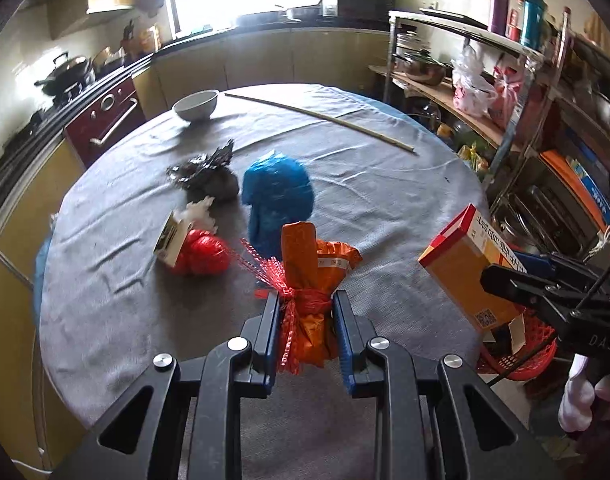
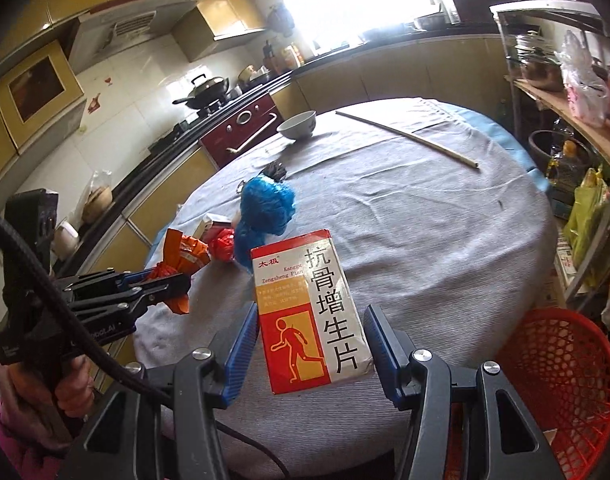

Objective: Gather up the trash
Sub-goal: 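Lift and carry the medicine box and orange bag toward the red basket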

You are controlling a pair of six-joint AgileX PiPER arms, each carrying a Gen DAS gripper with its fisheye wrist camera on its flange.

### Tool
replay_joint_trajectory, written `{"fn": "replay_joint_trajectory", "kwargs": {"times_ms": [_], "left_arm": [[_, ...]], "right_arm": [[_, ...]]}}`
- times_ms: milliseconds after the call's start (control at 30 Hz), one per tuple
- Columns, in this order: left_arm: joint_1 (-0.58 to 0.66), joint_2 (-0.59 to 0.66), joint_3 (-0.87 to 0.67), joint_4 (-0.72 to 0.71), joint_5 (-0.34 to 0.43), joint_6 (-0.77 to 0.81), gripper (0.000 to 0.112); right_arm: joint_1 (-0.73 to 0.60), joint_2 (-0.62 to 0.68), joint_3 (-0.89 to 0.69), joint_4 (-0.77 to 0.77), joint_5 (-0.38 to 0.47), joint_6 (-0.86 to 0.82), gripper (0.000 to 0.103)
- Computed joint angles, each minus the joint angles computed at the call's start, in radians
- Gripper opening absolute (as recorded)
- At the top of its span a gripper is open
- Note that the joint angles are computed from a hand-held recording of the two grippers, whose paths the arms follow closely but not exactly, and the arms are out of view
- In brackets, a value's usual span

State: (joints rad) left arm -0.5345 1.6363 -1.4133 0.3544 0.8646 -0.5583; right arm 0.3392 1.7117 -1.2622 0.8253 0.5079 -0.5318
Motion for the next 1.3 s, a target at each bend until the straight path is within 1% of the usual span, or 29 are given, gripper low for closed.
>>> {"fn": "replay_joint_trajectory", "kwargs": {"times_ms": [400, 767, 1033, 1300], "left_arm": [[-0.088, 0.081, -0.13, 0.068, 0.078, 0.0, 0.026], [-0.147, 0.187, -0.262, 0.081, 0.139, 0.037, 0.026], [-0.181, 0.243, -0.337, 0.096, 0.165, 0.062, 0.026], [-0.2, 0.269, -0.377, 0.109, 0.185, 0.074, 0.026]], "right_arm": [[-0.079, -0.06, 0.073, 0.07, 0.008, -0.058, 0.057], [-0.161, -0.105, 0.139, 0.126, 0.017, -0.101, 0.057], [-0.214, -0.128, 0.172, 0.145, 0.025, -0.115, 0.057], [-0.229, -0.126, 0.171, 0.156, 0.024, -0.118, 0.057]]}}
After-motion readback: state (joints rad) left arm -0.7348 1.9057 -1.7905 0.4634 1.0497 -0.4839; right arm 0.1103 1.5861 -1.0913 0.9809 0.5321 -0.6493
